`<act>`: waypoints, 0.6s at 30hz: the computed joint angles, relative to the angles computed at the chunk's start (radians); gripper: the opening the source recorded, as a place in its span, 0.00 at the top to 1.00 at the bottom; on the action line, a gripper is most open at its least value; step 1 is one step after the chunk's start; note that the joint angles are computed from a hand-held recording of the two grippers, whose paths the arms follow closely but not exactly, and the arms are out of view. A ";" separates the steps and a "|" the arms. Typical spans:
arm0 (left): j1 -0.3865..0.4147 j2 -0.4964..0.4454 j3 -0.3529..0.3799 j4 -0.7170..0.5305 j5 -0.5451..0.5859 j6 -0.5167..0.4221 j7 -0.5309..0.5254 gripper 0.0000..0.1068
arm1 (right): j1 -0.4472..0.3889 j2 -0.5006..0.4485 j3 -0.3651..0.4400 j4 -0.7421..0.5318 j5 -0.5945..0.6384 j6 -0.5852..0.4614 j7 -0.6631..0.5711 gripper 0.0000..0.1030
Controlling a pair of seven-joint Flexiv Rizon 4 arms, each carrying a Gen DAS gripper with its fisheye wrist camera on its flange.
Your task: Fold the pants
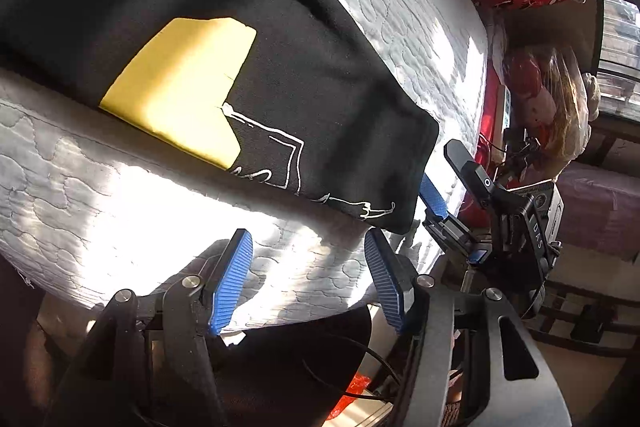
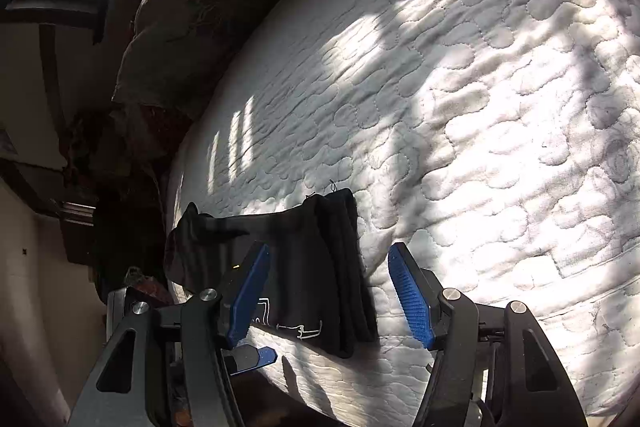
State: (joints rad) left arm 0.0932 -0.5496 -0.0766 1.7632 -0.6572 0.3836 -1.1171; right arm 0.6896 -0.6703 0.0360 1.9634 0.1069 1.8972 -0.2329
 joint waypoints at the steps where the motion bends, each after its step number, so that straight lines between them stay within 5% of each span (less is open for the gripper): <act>1: -0.001 -0.002 0.001 -0.001 -0.001 0.000 -0.009 0.47 | -0.029 -0.015 0.027 -0.017 -0.013 0.000 0.003 0.38; 7: -0.004 -0.024 -0.011 -0.010 -0.029 0.010 -0.051 0.47 | -0.180 -0.077 0.160 -0.089 -0.116 0.027 -0.005 0.27; 15: -0.009 -0.040 -0.019 -0.013 -0.033 0.033 -0.066 0.47 | -0.361 -0.131 0.324 -0.136 -0.301 -0.006 -0.020 0.28; 18: -0.011 -0.040 -0.022 -0.014 -0.035 0.042 -0.066 0.46 | -0.406 -0.154 0.363 -0.146 -0.347 -0.027 -0.024 0.36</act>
